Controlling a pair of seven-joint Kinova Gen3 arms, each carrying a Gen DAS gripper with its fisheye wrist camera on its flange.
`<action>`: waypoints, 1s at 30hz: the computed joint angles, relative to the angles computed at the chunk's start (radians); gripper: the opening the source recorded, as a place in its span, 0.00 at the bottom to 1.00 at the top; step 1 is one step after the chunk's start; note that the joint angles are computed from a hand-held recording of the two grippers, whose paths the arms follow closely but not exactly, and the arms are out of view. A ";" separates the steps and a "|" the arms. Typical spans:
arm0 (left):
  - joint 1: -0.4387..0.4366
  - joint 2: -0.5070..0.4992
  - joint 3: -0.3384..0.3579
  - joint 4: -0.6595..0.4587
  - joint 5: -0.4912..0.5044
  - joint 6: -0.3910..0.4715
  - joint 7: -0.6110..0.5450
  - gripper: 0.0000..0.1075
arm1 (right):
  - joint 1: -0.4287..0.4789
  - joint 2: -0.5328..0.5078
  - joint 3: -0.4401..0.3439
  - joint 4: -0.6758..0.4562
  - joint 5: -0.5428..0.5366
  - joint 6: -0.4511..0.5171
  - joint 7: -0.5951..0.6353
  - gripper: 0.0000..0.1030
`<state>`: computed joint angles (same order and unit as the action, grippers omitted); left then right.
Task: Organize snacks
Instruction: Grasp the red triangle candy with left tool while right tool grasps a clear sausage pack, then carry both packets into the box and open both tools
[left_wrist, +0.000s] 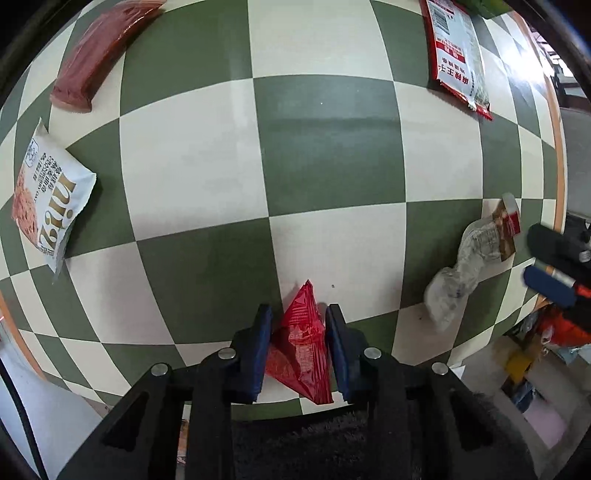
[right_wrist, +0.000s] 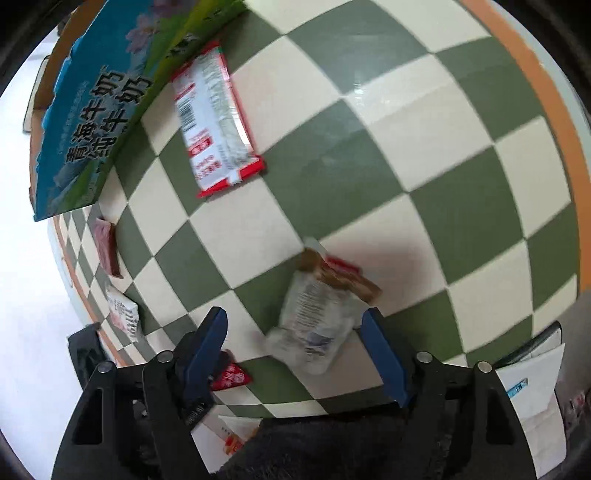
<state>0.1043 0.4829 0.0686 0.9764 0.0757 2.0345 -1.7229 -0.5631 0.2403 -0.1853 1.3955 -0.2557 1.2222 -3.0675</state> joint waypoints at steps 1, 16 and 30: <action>-0.003 0.006 0.000 -0.013 -0.004 0.006 -0.006 0.25 | -0.002 -0.004 0.008 0.015 -0.014 -0.007 0.003 0.76; 0.011 -0.030 -0.008 0.057 -0.025 -0.044 0.016 0.25 | -0.091 0.182 0.029 -0.195 0.137 0.199 0.010 0.54; -0.093 -0.015 0.076 -0.123 0.019 0.035 0.070 0.23 | -0.137 0.060 0.032 -0.145 0.245 0.151 0.021 0.54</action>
<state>0.0116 0.4683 0.1448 0.8534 0.0945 2.0698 -1.6527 -0.6996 0.3008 -0.1534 1.2503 -0.0111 1.3730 -3.0460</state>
